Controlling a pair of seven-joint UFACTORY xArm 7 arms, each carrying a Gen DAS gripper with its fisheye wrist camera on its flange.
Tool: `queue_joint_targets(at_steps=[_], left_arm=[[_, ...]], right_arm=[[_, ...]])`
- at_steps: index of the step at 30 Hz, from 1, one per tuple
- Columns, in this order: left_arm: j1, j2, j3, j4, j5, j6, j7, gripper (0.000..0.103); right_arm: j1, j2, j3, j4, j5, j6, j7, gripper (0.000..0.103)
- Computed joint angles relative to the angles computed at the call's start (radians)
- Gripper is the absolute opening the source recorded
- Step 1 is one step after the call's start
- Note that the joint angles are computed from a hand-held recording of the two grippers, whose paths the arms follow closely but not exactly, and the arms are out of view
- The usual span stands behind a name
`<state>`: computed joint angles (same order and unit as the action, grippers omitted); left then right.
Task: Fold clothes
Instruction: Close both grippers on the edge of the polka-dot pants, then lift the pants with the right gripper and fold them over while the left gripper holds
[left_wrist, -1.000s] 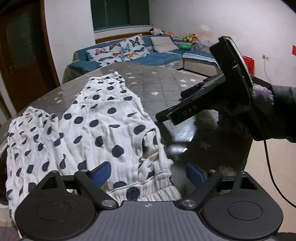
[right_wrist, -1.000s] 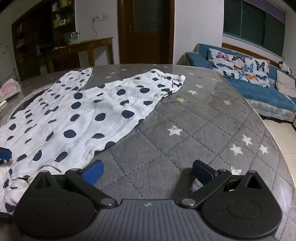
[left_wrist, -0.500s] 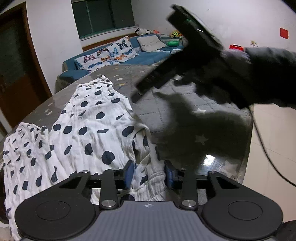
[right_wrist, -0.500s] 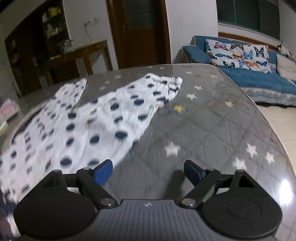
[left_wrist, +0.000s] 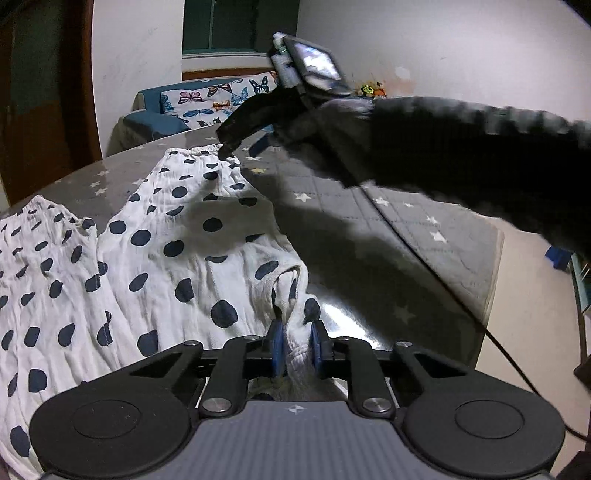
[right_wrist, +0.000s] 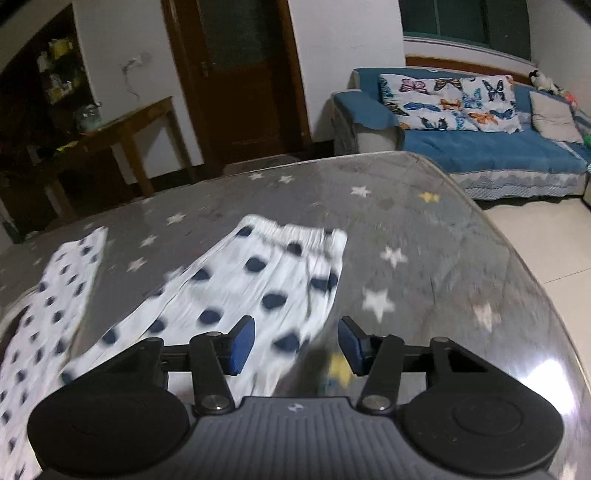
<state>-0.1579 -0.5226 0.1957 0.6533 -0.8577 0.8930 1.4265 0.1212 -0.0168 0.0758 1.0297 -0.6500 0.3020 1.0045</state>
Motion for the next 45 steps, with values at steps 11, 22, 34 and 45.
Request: queue_joint_targets(at_steps=[11, 22, 34, 45], left_arm=[[0.017, 0.019, 0.009, 0.029, -0.019, 0.043, -0.010, 0.017], [0.041, -0.010, 0.029, 0.030, -0.045, 0.059, -0.005, 0.013], [0.122, -0.034, 0.125, 0.071, -0.082, 0.132, -0.067, 0.011], [0.232, 0.030, 0.205, 0.129, -0.115, 0.193, -0.096, 0.004]], right_arm=[[0.058, 0.171, -0.092, 0.171, -0.084, 0.052, 0.093, 0.021], [0.055, 0.137, -0.101, 0.177, -0.039, 0.057, 0.132, 0.003], [0.119, 0.210, -0.057, 0.430, -0.027, 0.157, 0.099, 0.003], [0.317, 0.606, -0.080, 1.041, 0.086, 0.346, -0.124, 0.000]])
